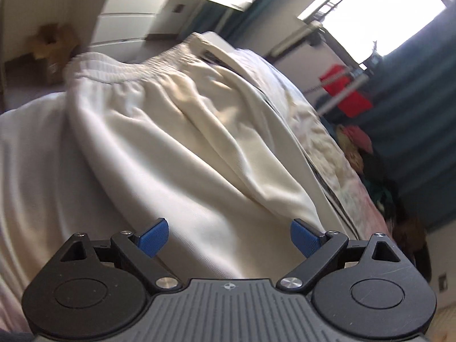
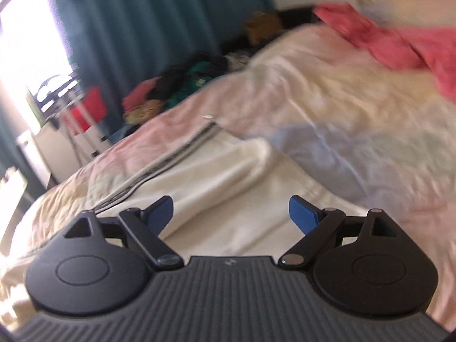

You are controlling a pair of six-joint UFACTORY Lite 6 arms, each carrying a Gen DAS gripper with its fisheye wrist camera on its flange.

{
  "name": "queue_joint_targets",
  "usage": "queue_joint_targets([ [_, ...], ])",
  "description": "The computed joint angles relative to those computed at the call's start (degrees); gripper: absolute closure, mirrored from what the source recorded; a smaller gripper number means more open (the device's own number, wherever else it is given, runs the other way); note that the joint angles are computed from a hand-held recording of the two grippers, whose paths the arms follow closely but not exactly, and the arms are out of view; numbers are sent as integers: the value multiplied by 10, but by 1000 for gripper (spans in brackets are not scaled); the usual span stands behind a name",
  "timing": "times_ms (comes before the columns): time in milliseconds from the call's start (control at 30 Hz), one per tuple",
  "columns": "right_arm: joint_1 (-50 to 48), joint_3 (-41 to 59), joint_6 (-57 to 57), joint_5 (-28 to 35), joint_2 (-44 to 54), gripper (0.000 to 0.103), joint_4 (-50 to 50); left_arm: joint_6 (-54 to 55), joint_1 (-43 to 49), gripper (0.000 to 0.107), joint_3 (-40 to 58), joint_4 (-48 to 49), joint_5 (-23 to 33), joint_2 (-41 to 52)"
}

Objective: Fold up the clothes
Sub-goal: 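Release the right gripper and grasp the ribbed waistband with the left gripper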

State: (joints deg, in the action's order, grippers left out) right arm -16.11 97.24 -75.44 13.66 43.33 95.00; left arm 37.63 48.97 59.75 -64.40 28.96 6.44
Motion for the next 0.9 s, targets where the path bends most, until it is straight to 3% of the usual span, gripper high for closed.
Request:
queue_joint_targets([
  [100, -28, -1, 73, 11, 8, 14, -30, -116, 41, 13, 67, 72, 7, 49],
  [200, -62, -34, 90, 34, -5, 14, 3, -185, 76, 13, 137, 117, 30, 118],
  [267, -89, -77, 68, 58, -25, 14, 60, -163, 104, 16, 177, 81, 66, 167],
  [400, -125, -115, 106, 54, -50, 14, 72, -73, 144, 20, 225, 11, 114, 229],
  [600, -172, -128, 223, 70, -42, 14, -7, -37, 159, 23, 185, -43, 72, 236],
  [733, -189, -102, 274, 109, -6, 14, -43, 6, 157, 24, 172, -94, 56, 232],
  [800, -197, -86, 300, 128, 14, 14, -62, 43, 152, 32, 169, -126, 52, 228],
  [900, -192, -34, 382, 131, 55, 14, -127, 57, 134, 32, 205, -133, 36, 257],
])
